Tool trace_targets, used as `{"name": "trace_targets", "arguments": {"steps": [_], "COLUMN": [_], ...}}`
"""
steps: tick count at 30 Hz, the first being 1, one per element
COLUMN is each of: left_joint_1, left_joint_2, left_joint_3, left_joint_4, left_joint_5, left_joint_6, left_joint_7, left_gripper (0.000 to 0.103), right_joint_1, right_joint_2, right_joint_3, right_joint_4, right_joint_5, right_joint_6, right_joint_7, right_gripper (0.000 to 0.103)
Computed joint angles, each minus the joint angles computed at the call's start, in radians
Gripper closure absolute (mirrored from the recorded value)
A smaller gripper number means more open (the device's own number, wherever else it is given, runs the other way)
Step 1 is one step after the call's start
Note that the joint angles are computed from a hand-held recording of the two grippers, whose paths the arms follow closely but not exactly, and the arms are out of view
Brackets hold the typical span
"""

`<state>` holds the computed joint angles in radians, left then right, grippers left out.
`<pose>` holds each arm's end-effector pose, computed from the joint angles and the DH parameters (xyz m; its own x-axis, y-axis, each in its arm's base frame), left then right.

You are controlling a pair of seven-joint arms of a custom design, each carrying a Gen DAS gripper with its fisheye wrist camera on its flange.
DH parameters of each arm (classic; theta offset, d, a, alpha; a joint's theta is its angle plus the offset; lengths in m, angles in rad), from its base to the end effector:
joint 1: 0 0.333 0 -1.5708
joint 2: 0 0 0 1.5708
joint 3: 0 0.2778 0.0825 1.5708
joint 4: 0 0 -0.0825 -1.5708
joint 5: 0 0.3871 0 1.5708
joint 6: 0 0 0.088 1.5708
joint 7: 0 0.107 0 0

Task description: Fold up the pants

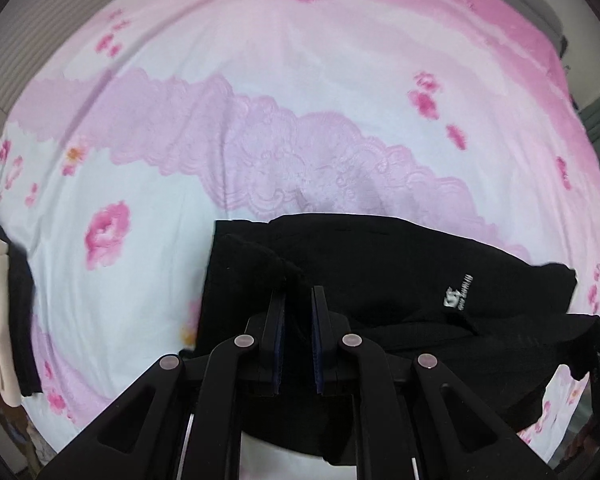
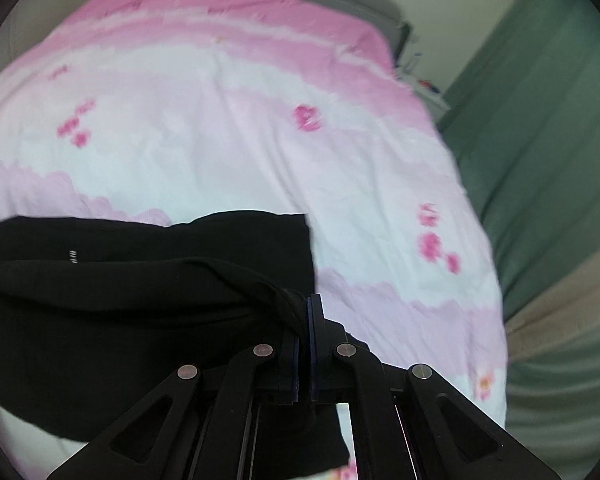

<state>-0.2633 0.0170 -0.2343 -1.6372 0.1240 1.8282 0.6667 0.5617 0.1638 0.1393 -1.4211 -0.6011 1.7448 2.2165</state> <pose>0.5193 -0.2696 0.5700 0.3698 -0.9271 0.0612 -0.9054 -0.3744 -0.2000 0.5101 0.3546 0.5946 0.0171 -0.9340 0.3568 -0.8819 -0.1823 -0.4349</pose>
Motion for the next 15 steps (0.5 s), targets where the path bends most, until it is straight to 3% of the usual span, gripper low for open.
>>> {"name": "trace_targets", "arguments": {"steps": [4, 5, 6, 8, 11, 13, 14, 15], "left_joint_1": [0.006, 0.008, 0.010, 0.010, 0.008, 0.010, 0.018, 0.020], "left_joint_2": [0.045, 0.052, 0.058, 0.086, 0.102, 0.108, 0.113, 0.126], "left_joint_3": [0.010, 0.014, 0.018, 0.025, 0.030, 0.028, 0.023, 0.019], "left_joint_4": [0.029, 0.038, 0.050, 0.105, 0.154, 0.166, 0.168, 0.180], "left_joint_5": [-0.014, -0.019, -0.015, 0.017, 0.061, 0.066, 0.027, -0.001], "left_joint_6": [-0.008, -0.004, -0.007, -0.042, -0.043, 0.002, 0.034, 0.045], "left_joint_7": [0.004, 0.009, 0.013, 0.019, 0.083, 0.228, 0.367, 0.464], "left_gripper": [0.087, 0.079, 0.055, 0.020, 0.020, 0.020, 0.019, 0.019], "right_joint_1": [-0.004, 0.001, 0.007, 0.022, 0.038, 0.054, 0.060, 0.066], "right_joint_2": [0.124, 0.153, 0.171, 0.215, 0.282, 0.305, 0.319, 0.329], "right_joint_3": [-0.019, -0.024, -0.030, -0.045, -0.067, -0.081, -0.086, -0.092], "right_joint_4": [0.110, 0.143, 0.165, 0.223, 0.314, 0.352, 0.373, 0.390], "right_joint_5": [0.034, 0.038, 0.038, 0.034, 0.040, 0.042, 0.043, 0.044], "right_joint_6": [-0.008, -0.013, -0.014, -0.033, -0.063, -0.082, -0.086, -0.096], "right_joint_7": [-0.050, -0.057, -0.068, -0.089, -0.113, -0.123, -0.130, -0.135], "right_gripper": [0.100, 0.100, 0.100, 0.100, 0.100, 0.099, 0.097, 0.088]}}
